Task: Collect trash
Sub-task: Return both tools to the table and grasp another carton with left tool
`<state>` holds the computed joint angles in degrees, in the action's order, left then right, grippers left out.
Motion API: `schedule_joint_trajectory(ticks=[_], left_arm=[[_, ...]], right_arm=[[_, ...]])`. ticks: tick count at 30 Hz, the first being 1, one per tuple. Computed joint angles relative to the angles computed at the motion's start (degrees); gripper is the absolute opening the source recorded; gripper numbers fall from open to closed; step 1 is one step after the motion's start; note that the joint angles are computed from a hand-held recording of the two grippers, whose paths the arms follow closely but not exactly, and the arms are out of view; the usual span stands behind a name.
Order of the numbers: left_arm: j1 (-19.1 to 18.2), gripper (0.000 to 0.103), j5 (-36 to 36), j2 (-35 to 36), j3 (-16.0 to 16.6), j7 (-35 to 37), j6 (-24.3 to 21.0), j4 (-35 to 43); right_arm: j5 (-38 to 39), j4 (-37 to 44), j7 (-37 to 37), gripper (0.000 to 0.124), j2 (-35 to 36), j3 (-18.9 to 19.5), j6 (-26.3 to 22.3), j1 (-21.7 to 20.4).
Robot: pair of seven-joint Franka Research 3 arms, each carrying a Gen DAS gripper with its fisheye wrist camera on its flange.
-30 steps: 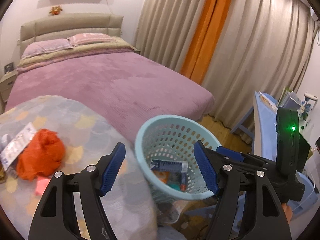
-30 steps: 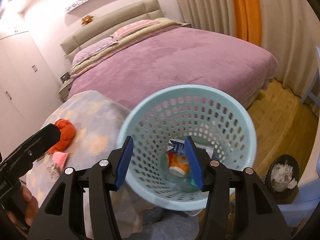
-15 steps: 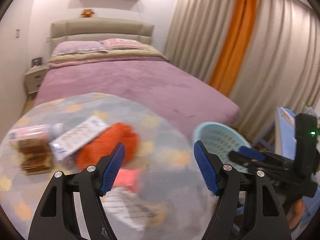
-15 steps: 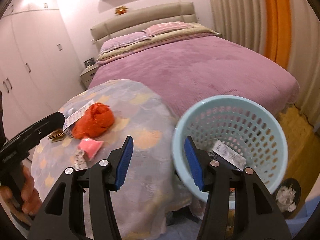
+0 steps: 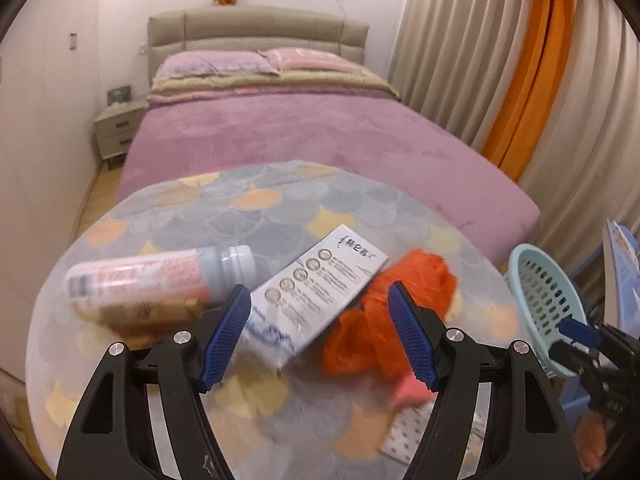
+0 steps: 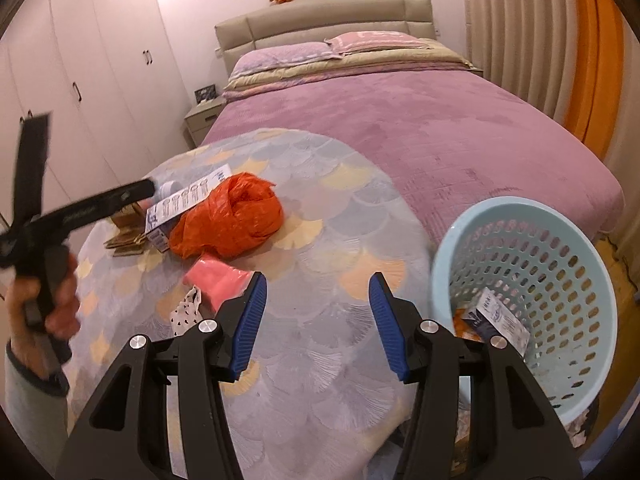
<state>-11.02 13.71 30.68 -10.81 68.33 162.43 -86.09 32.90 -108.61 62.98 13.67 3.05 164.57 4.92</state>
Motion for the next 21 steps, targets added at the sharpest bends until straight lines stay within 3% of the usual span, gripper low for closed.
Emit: schedule_joint_trajectory(ticks=[6, 15, 21], left_arm=[[-1.0, 0.072, -0.2, 8.2, -0.8, 6.9, -10.5, 12.4], [-4.8, 0.073, 4.0, 11.1, 2.2, 10.2, -14.5, 17.5], [-2.6, 0.071, -1.5, 11.4, -1.9, 14.7, -16.6, 17.5]], right_arm=[[-4.1, 2.7, 3.0, 0.050, 2.7, -1.1, -1.5, 1.0], [-4.1, 8.1, 3.2, 0.050, 7.1, 0.3, -4.8, -0.3], [-3.8, 9.3, 3.1, 0.050, 8.1, 0.3, -5.6, -0.5]])
